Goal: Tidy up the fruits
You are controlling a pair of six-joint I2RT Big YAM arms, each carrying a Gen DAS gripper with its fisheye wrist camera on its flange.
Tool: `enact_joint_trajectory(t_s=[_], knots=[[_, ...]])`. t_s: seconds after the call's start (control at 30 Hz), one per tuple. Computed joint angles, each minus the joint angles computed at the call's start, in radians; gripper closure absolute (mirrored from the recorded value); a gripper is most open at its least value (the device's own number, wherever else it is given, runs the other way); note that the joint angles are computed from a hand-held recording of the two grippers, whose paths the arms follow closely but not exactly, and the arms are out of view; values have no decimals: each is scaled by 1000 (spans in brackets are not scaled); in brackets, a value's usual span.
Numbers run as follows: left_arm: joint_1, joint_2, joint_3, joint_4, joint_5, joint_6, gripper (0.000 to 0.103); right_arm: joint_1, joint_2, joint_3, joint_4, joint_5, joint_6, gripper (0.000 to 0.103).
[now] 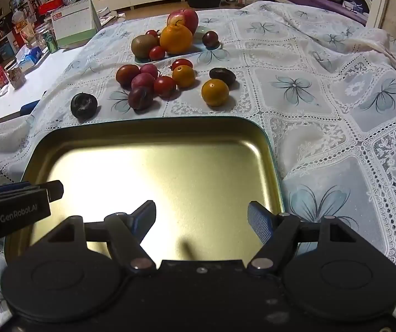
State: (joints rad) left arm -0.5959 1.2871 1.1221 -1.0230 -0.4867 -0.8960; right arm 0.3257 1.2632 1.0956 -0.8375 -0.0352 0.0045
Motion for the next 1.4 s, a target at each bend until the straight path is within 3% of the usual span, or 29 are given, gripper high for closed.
enact_joint_trajectory(t_s=[0.27,0.6,1.4], knots=[[1,11,4,-15,18,-2,51,0,13,7,-23,10,0,26],[1,23,12,-37,44,-13,51,-2,72,78,-162,8,9,26],[11,30,13,-46,77,-13,51,2,84,90,-190,14,4,26]])
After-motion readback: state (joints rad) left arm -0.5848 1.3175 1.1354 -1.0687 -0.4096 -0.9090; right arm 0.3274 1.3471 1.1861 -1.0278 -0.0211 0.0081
